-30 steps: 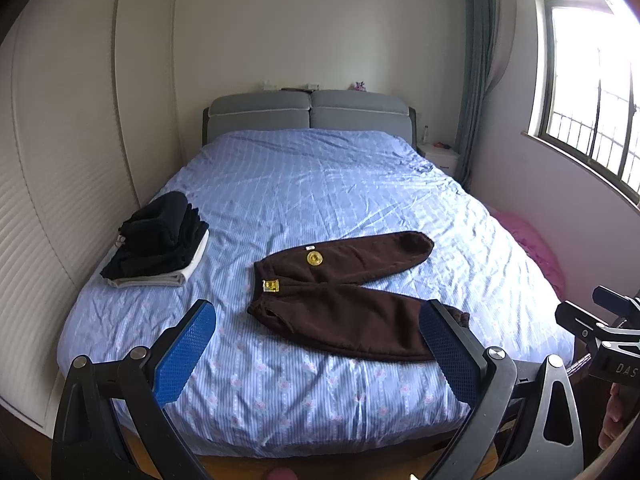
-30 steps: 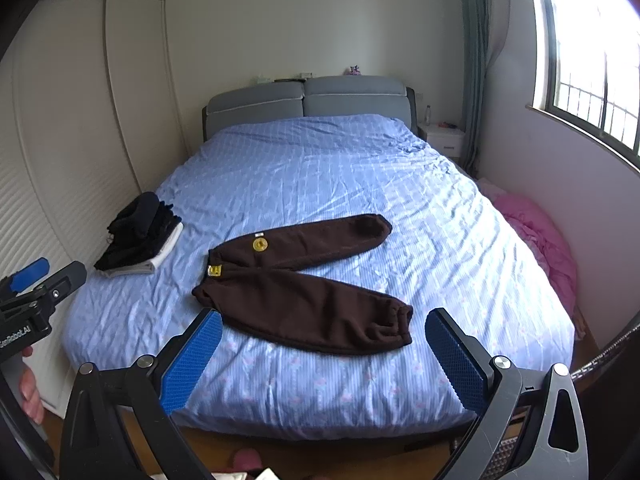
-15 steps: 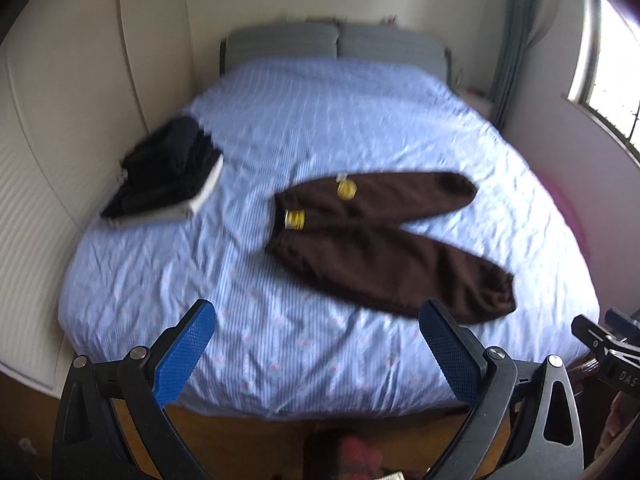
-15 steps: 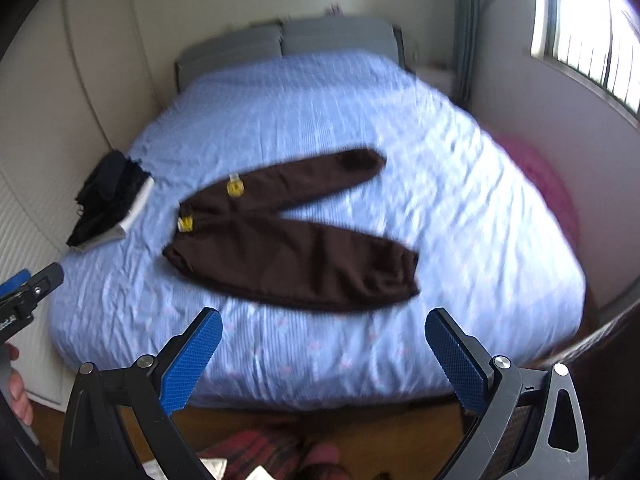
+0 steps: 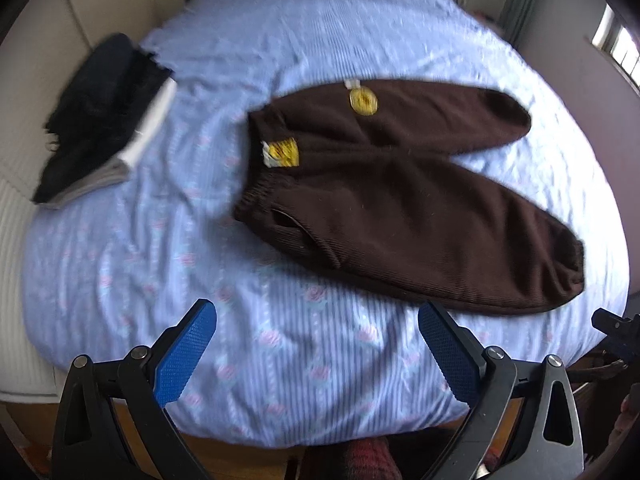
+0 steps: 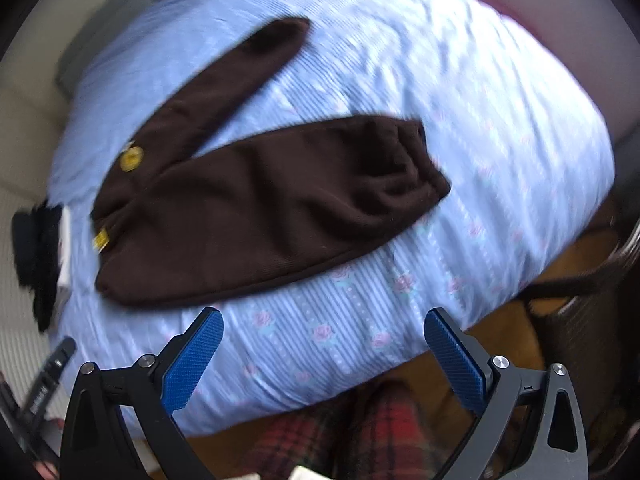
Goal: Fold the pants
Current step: 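Grasp one brown pant cuff with the left gripper while the right gripper grasps the other cuff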
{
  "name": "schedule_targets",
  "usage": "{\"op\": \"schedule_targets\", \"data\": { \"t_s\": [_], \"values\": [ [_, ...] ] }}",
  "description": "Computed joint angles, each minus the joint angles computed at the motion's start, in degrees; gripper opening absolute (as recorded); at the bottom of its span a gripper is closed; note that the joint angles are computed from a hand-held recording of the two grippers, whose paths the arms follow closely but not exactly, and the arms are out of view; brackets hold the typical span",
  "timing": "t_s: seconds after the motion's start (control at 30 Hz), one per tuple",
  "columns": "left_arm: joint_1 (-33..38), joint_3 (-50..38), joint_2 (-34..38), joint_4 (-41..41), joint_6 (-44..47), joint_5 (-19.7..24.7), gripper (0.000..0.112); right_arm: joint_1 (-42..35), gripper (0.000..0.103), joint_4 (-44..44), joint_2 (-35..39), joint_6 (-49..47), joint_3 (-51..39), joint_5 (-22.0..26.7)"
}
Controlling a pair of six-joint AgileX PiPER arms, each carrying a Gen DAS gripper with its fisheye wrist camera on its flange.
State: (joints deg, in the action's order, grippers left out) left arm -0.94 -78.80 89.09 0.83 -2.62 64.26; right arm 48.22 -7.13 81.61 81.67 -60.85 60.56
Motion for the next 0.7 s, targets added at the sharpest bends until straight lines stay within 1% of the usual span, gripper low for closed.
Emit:
{"op": "schedule_targets", "data": {
  "t_s": [0.03,0.1,0.13,0.2,0.3,0.37,0.4,0.43,0.53,0.63,0.67,0.7],
  "values": [
    [0.43,-0.56,2.50,-1.40,0.22,-0.51,0.102,-2.52,0.096,2.62,1.05,-1.58,2.15,-3.36],
    [1.39,-2.12,6.71,-4.48,-0.51,-0.33,0.102,-5.22,0.090,5.79,2.39,-4.26,4.05,-6.14],
    [2.49,-2.83,9.32,-7.62,-0.56,-0.37,0.102,-7.18,0.089,7.72,3.73,-6.62,5.40,-8.73],
    [3.21,-4.30,13.22,-10.36,-2.42,0.07,0.101,-9.38,0.085,9.24,6.11,-9.98,5.88,-10.27],
    [3.43,-5.57,17.84,-11.65,-6.67,-1.24,0.101,-12.62,0.081,11.65,8.74,-14.42,6.43,-12.30],
    [3.46,-6.72,20.72,-13.09,-7.31,-1.58,0.101,-15.75,0.079,14.65,11.27,-18.39,6.88,-13.61],
    [3.33,-7.41,22.10,-13.64,-7.11,-1.45,0.101,-16.92,0.076,15.91,12.33,-20.11,7.01,-14.04],
    [2.61,-8.56,23.94,-12.81,-7.82,-1.00,0.101,-18.94,0.074,18.63,13.55,-23.28,7.63,-15.28],
    [1.09,-10.43,27.30,-11.46,-9.79,-0.41,0.101,-22.14,0.074,22.52,15.38,-28.39,8.56,-16.96],
    [-0.49,-12.14,29.30,-11.01,-12.30,-0.92,0.101,-26.43,0.073,27.27,18.18,-35.14,8.64,-18.63],
    [-0.78,-12.60,29.58,-11.46,-12.90,-0.76,0.099,-27.25,0.069,28.35,18.52,-36.49,8.59,-18.56],
    [-0.99,-13.32,30.02,-11.92,-13.58,-0.39,0.097,-28.02,0.062,29.48,19.13,-37.82,8.07,-18.24]
  ]
}}
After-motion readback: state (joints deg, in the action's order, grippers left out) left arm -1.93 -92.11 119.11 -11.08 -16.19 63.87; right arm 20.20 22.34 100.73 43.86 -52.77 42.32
